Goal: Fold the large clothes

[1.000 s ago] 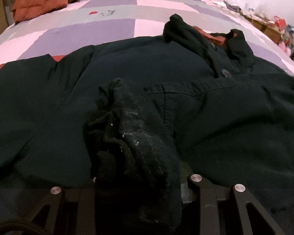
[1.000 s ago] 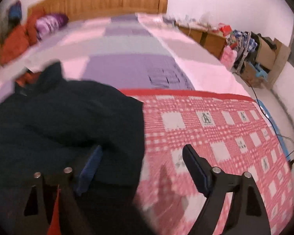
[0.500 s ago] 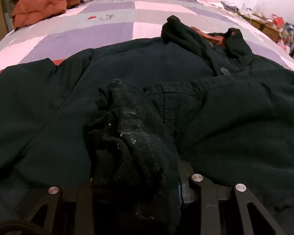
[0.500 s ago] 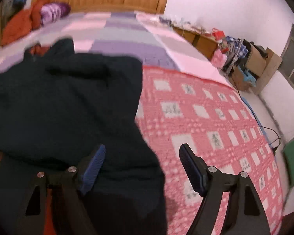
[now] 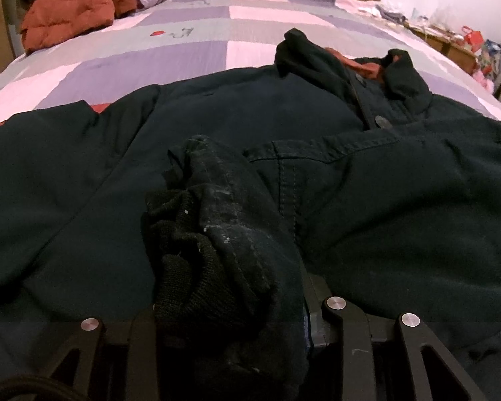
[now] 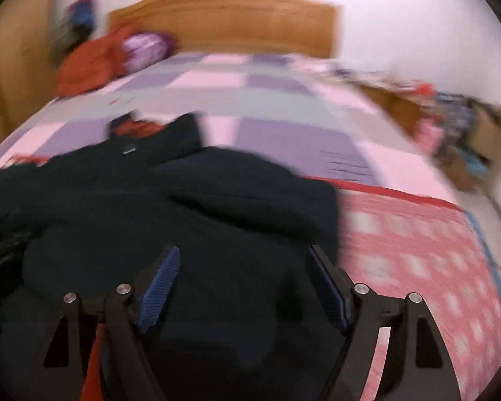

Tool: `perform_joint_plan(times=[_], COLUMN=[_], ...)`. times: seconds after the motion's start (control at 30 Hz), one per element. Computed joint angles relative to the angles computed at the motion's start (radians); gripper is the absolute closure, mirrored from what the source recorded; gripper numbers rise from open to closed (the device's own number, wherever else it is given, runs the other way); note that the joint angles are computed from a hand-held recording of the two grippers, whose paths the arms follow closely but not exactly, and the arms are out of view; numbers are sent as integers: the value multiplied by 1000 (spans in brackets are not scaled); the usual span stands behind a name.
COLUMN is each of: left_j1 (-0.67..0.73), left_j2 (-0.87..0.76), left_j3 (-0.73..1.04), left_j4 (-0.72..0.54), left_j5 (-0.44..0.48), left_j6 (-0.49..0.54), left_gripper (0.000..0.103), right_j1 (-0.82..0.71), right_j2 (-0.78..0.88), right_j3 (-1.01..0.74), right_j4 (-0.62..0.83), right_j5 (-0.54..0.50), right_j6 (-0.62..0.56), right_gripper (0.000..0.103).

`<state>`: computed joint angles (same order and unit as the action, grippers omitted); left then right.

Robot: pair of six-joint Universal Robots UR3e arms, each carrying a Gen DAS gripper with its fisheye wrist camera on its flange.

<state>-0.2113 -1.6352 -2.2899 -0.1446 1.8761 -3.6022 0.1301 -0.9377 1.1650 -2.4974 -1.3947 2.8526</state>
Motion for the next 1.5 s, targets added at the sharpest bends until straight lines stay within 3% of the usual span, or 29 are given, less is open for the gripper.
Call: perform_joint_plan(times=[0.1,0.13,0.17,0.2,0.23,0.33,0.43,0.5,0.53,0.57,0.67,0.83,0.9,1.0,1.07,1.17,1.23,1.33,1.43,1.5], left_j1=[2,0,2,6,8,7,6,-2,-4,-6,-2,9,10,20,50,104,162,279,461,527], left_j2=[-1,-5,-6,-6,-8,-10,-12,-17,-18,-18,-14,-5,-3,11,47,133,221,383,622,767], left_j3=[-10,-12,-19,-28,-30,-30,-28,-18,-15,-12,-14,-30,-31,-36,-50,-88,-138,-213,-279,-288], left_j4=[22,31,44,56,62,63,60,50,47,43,42,56,54,45,29,-12,-29,-84,-241,-366], left_j5=[-8,-7,-10,-14,-15,-15,-11,1,5,7,6,-1,-1,-12,-51,-99,-149,-270,-460,-501], left_j6=[4,5,5,5,4,0,2,1,2,0,-3,-10,-15,-17,-12,16,45,95,153,220], left_gripper=[66,66,66,66,66,66,66,66,65,65,62,55,54,51,48,36,31,31,31,31], right_j1=[-8,-56,-96,-118,-128,-40,50,152,212,242,272,136,61,76,107,226,301,389,394,381], right_j2=[156,187,209,212,188,93,23,57,78,85,90,14,-32,-68,-98,-27,50,147,117,113], right_j3=[-206,-272,-326,-340,-313,-137,-11,-45,-52,-25,38,225,266,259,286,196,95,4,158,169], right_j4=[88,143,200,218,217,59,-25,-12,-22,-68,-127,-274,-236,-184,-207,-167,-99,-111,-294,-303], right_j5=[-119,-74,-39,-35,-33,-147,-89,-117,-150,-178,-257,-479,-472,-504,-398,-346,-331,-423,-419,-390], right_j6=[-71,-33,17,50,75,23,5,23,5,-5,18,156,197,222,221,172,174,231,266,275], right_gripper=[26,49,79,91,95,86,81,54,32,26,26,23,20,20,20,20,20,20,20,19])
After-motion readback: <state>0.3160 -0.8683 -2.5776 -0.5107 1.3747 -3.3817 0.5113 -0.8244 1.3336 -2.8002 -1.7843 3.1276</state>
